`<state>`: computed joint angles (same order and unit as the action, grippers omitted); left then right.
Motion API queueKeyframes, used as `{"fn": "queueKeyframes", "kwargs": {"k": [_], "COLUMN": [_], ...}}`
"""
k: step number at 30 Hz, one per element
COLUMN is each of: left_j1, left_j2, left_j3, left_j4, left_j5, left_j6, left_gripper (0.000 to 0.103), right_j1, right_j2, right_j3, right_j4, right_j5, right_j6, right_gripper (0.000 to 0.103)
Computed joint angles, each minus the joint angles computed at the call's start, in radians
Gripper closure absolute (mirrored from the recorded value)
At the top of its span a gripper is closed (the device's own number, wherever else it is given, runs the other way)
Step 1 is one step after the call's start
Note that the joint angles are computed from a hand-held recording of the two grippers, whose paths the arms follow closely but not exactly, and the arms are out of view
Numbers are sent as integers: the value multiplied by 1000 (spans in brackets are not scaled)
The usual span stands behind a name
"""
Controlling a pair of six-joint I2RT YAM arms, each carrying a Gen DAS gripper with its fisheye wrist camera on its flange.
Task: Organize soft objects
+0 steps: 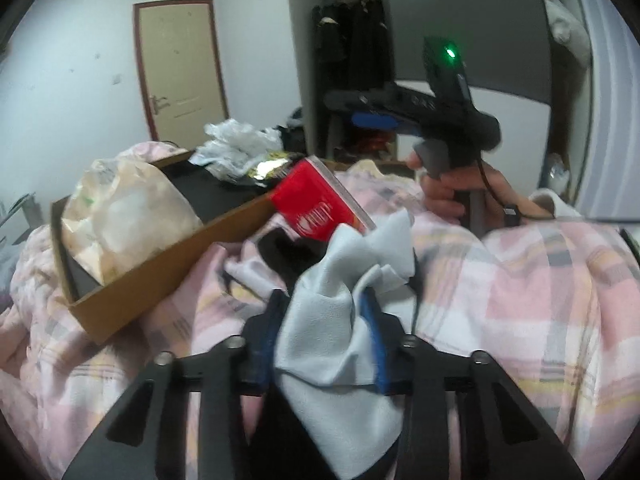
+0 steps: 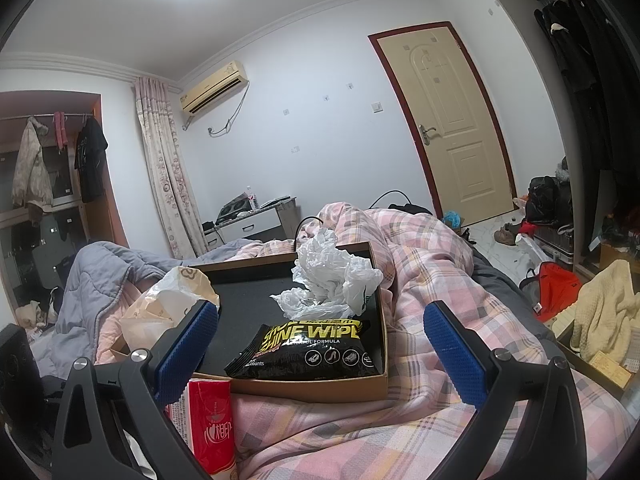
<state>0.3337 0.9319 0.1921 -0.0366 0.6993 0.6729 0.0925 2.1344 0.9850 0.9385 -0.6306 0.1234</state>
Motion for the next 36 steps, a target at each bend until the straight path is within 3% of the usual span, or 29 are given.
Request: {"fn": "queueKeyframes", "kwargs": {"k": [9, 16, 19, 22, 32, 34, 35, 36], "left_j1": [76, -7, -52, -57, 31, 87, 118, 160], "left_j2": [-100, -293, -276, -223, -246, -272, -288, -312], "left_j3": [-25, -78, -54, -20, -71, -71, -67, -62], "left_j4": [93, 217, 274, 284, 276, 250, 231, 202], "left_j5": [99, -3, -73, -70, 30, 94, 130, 179], "left_j6": [-153, -390, -468, -474, -394, -386, -383, -380], "left_gripper": [84, 84, 84, 84, 83, 72, 33, 2], "right_j1": [-1, -1, -2, -3, -3, -4, -3, -4], "right_j2": [0, 0, 1, 0, 2, 1, 1, 1], "right_j3": [0, 0, 1, 2, 2, 3, 2, 2], "right_j4": [1, 1, 1, -1, 1, -1, 0, 0], "right_j5": [-1, 0, -1, -3, -4, -6, -4, -5], "right_j6": [0, -1, 0, 0, 3, 3, 5, 3], "right_gripper": [1, 1, 1, 1, 1, 1, 1, 1]}}
